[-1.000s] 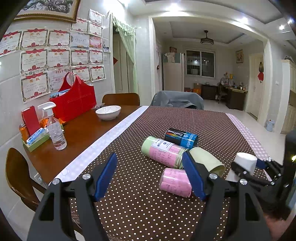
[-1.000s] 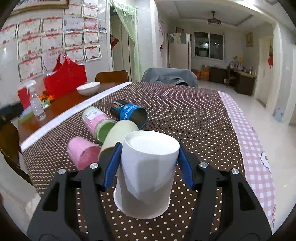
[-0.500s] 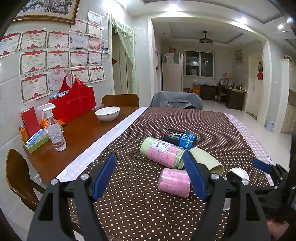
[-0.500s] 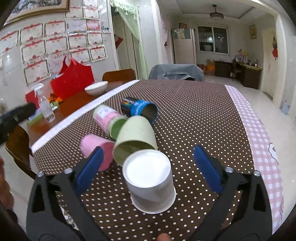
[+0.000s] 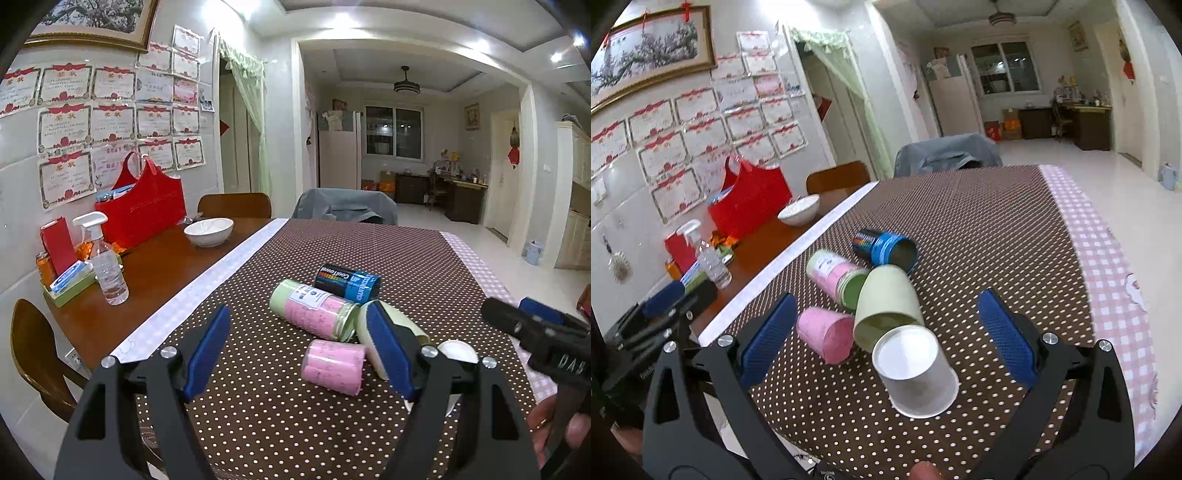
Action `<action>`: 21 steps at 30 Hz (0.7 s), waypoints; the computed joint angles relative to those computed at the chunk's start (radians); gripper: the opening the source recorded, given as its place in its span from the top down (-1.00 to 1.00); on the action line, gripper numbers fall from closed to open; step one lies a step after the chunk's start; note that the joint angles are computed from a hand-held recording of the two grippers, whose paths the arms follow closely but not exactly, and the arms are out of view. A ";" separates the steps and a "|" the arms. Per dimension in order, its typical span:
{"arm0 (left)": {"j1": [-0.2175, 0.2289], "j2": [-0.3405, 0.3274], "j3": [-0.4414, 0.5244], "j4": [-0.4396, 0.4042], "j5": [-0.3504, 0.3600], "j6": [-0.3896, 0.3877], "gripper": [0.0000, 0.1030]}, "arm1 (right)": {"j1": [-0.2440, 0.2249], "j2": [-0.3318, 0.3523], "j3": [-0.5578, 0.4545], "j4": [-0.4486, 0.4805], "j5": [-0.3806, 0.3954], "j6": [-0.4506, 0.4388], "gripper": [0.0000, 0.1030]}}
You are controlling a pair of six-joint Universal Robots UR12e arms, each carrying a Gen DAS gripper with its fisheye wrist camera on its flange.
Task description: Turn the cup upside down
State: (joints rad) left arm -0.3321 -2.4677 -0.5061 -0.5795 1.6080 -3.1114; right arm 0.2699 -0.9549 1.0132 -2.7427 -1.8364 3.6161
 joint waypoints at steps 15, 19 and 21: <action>-0.016 0.074 -0.101 0.139 0.023 0.028 -0.45 | 0.035 -0.042 0.023 -0.053 -0.139 -0.070 -0.88; -0.018 0.091 -0.126 0.154 0.030 0.036 -0.45 | 0.050 -0.045 0.026 -0.063 -0.185 -0.103 -0.88; -0.018 0.099 -0.139 0.163 0.032 0.036 -0.45 | 0.061 -0.046 0.028 -0.072 -0.219 -0.119 -0.88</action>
